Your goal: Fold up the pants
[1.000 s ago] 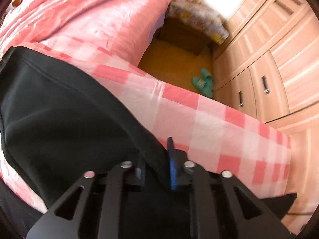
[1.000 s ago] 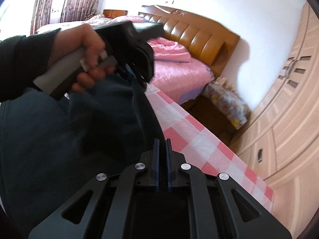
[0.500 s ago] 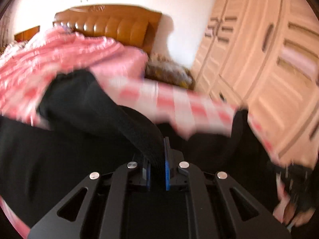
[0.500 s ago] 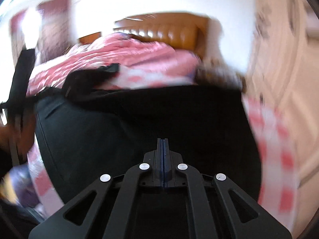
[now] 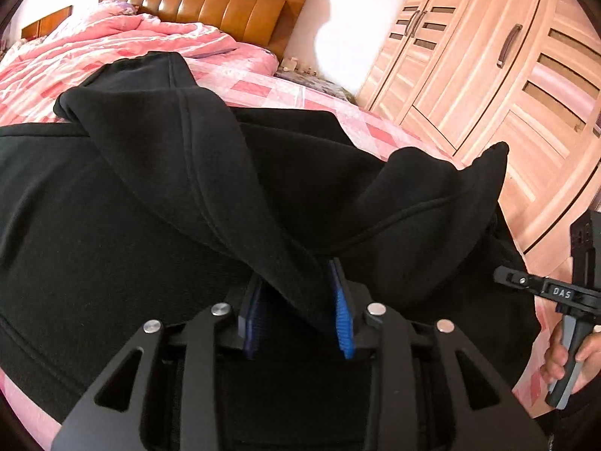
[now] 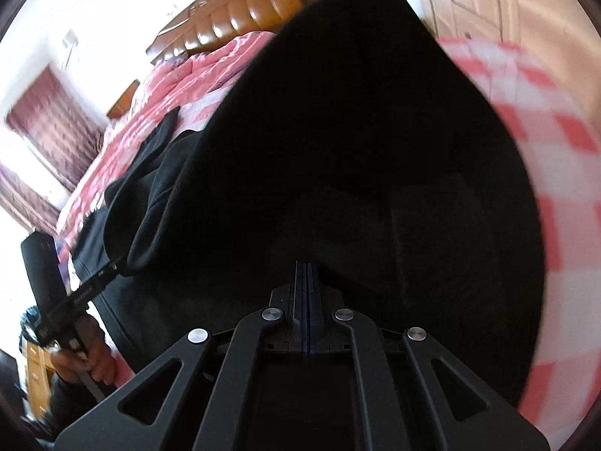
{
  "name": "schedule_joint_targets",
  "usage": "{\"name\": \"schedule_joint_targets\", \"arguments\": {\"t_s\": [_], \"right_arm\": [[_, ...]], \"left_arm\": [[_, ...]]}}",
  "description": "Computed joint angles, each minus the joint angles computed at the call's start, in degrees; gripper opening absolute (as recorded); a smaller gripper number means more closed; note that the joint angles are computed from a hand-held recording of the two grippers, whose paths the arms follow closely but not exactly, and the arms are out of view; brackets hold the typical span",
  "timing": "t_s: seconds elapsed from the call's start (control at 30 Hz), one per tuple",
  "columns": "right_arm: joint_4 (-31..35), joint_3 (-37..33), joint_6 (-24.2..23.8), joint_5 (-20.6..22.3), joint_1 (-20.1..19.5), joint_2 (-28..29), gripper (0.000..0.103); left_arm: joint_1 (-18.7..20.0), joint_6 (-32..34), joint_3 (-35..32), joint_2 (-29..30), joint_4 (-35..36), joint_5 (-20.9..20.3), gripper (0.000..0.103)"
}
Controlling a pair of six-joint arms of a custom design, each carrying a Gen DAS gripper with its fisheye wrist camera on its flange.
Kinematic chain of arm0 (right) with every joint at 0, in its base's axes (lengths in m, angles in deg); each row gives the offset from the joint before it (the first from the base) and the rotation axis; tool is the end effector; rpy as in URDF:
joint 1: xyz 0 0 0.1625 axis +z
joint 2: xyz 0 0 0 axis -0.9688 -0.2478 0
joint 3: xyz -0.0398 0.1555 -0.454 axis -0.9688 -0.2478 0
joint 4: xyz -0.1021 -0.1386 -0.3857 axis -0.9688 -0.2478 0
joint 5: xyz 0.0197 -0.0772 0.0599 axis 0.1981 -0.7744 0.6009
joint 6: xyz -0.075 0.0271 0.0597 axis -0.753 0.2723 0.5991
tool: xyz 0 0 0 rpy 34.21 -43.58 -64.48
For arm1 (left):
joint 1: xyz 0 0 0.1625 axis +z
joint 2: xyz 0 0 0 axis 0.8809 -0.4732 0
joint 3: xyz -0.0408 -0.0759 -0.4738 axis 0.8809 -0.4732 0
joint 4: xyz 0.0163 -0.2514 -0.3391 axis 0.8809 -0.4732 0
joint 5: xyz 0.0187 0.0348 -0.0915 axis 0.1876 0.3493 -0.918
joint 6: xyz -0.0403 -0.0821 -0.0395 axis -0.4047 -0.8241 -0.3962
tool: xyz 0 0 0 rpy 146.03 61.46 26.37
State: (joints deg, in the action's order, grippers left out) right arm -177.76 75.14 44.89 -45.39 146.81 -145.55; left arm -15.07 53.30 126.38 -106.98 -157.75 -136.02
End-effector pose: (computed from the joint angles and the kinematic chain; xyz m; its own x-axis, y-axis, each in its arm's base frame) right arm -0.0702 -0.5974 0.3624 -0.9260 -0.1622 0.3408 -0.2977 0.8690 -0.3952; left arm -0.2925 -0.6019 -0.0325 -0.9063 0.0516 -0.4194 0.3232 0.7242 -0.6091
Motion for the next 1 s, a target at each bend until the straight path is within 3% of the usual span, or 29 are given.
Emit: {"name": "schedule_joint_targets", "arguments": {"t_s": [0.1,0.17,0.27,0.3,0.33,0.37,0.4,0.53,0.6,0.67,0.73,0.77,0.83,0.9,1.0], "right_arm": [[0.72,0.13,3.03,2.46,-1.36,-0.17,0.005],[1.99,-1.07,5.78,-0.79,0.18,-0.17,0.008],[1.94,-2.72,7.82,1.99,1.64,-0.79,0.012],[2.30,-4.38,9.52,2.74,2.59,-0.54,0.025],[2.92,-5.86,11.00,3.08,3.31,-0.11,0.050],[1.91,-7.59,13.25,3.35,4.30,0.79,0.095],[-0.56,-8.07,14.13,4.27,4.72,1.47,0.099],[-0.65,-15.17,19.97,-4.07,8.85,7.40,0.099],[-0.15,-17.98,20.88,-9.46,10.57,9.98,0.099],[-0.08,-20.30,22.33,-12.04,11.39,12.00,0.097],[-0.56,-21.40,23.16,-14.17,11.44,13.36,0.090],[0.47,-22.79,24.15,-14.99,11.30,14.24,0.081],[-1.36,-19.85,24.51,-13.55,9.41,12.95,0.060],[-3.29,-17.45,24.17,-8.12,7.35,11.24,0.025],[-12.51,-10.69,19.93,-1.99,6.07,7.19,0.018]], "left_arm": [[-0.60,0.38,0.04,0.49,-0.37,-0.54,0.046],[-1.18,1.05,0.19,0.77,-0.15,-0.46,0.053],[-1.95,2.34,-0.29,1.36,1.42,0.69,0.064],[-2.15,2.70,-0.39,1.53,1.95,1.09,0.066],[-2.30,2.77,-0.60,1.68,2.39,1.39,0.066],[-2.34,2.87,-0.67,1.71,2.55,1.53,0.067],[-2.36,2.85,-0.62,1.78,2.37,1.49,0.067],[-2.15,3.11,0.02,1.62,0.99,0.89,0.067],[-2.17,3.27,0.18,1.57,0.80,1.03,0.068],[-2.21,3.40,0.15,1.55,0.76,1.10,0.069],[-2.26,3.51,0.20,1.55,0.62,1.26,0.072],[-2.34,3.36,0.18,1.58,0.64,1.64,0.076],[-2.49,2.71,0.19,1.61,0.76,2.75,0.084],[-2.32,1.48,0.49,1.27,0.67,3.12,0.090],[-1.43,-1.41,1.65,0.00,-1.26,1.51,0.090]]}}
